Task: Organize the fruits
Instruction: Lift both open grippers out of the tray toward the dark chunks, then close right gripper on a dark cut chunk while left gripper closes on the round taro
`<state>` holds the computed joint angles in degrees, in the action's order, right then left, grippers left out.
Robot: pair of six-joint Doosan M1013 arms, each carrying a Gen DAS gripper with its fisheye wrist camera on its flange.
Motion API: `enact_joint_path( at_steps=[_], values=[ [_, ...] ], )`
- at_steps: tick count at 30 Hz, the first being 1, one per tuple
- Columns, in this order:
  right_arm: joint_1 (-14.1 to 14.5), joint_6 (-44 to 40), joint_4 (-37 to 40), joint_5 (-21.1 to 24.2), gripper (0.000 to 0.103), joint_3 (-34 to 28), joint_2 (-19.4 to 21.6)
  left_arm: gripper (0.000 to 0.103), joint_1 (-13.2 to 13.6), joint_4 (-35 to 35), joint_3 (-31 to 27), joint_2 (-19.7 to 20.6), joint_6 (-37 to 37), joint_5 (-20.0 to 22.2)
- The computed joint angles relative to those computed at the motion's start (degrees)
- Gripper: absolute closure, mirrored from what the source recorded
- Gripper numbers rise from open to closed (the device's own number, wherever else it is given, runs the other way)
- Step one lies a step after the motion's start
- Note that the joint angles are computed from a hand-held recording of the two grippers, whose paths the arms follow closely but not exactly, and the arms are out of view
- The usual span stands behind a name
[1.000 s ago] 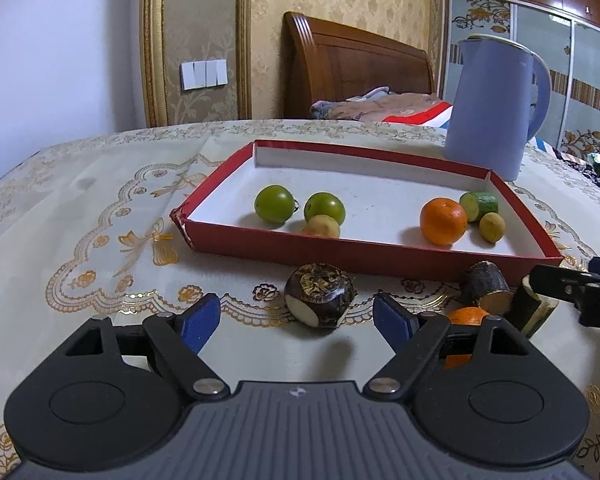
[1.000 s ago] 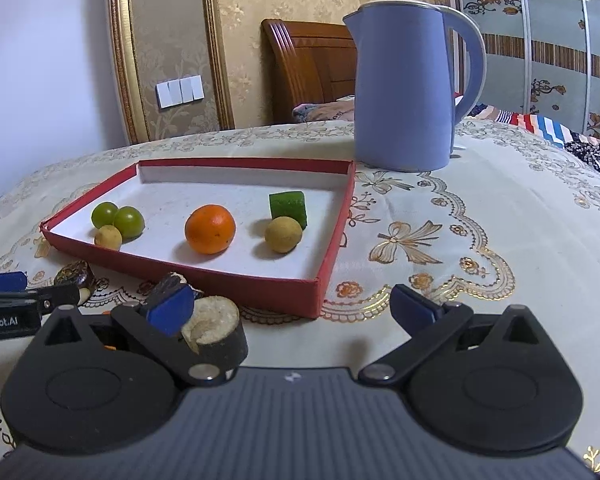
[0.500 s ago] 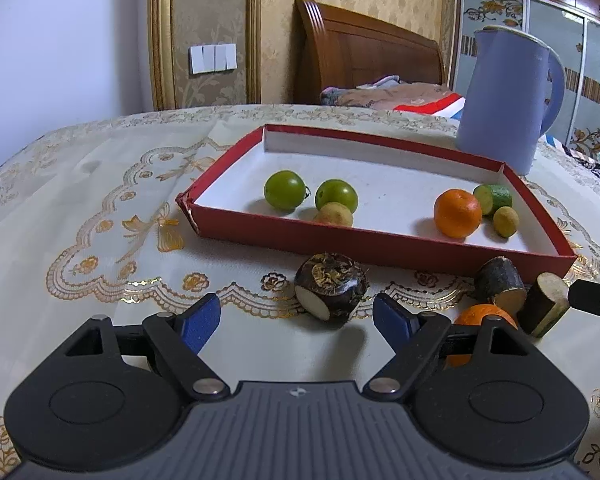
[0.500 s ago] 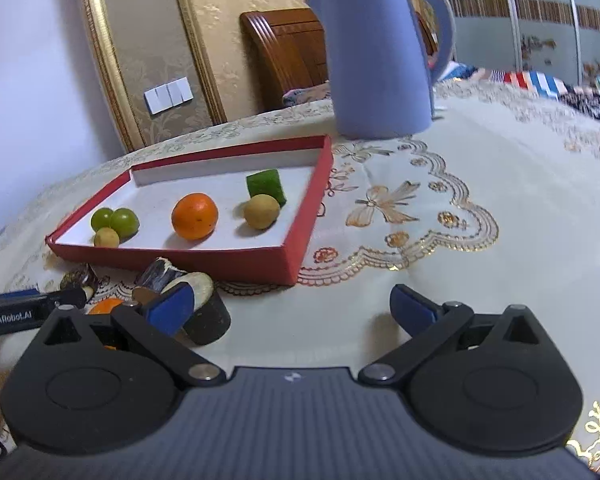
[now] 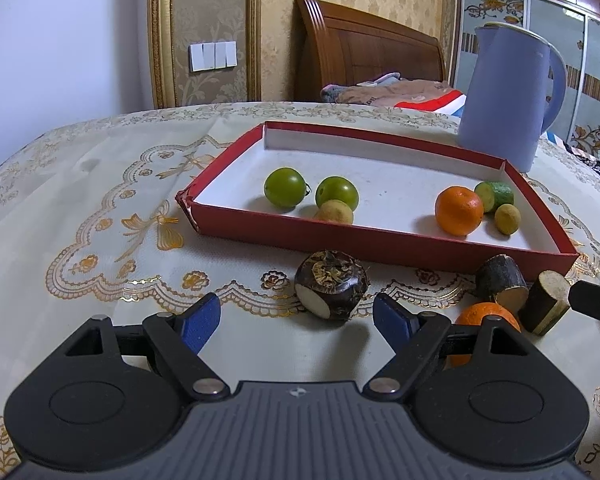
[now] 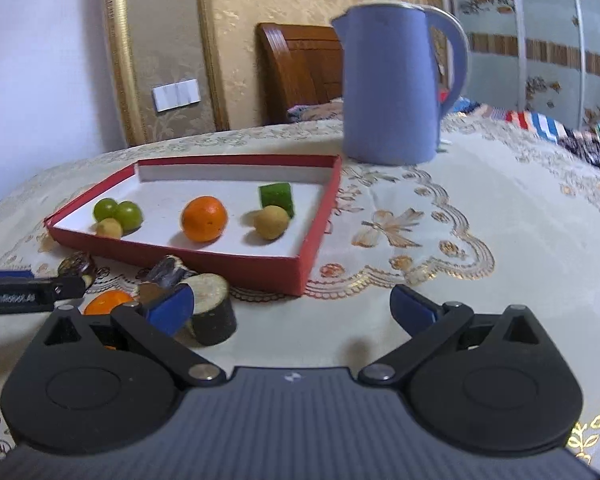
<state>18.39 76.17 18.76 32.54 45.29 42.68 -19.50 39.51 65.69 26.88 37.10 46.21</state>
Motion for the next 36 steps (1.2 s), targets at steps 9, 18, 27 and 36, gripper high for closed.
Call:
enact_joint_path(
  at_steps=[9,18,27,36],
  values=[
    [0.9,-0.4,-4.6,5.5,0.0,-4.0,1.8,0.019,0.0,-0.1,-0.1,0.1,0.4,0.2],
    [1.3,0.1,-5.8,6.7,0.0,-5.7,2.7,0.019,0.0,-0.9,-0.5,0.3,1.4,0.7],
    [1.6,-1.5,-5.2,11.1,0.025,-9.6,4.6,0.019,0.0,-1.0,-1.1,0.7,2.5,1.1],
    [1.3,-7.5,0.3,12.3,0.062,-9.8,4.7,0.02,0.0,-2.0,-2.2,1.4,4.8,1.1]
  ],
)
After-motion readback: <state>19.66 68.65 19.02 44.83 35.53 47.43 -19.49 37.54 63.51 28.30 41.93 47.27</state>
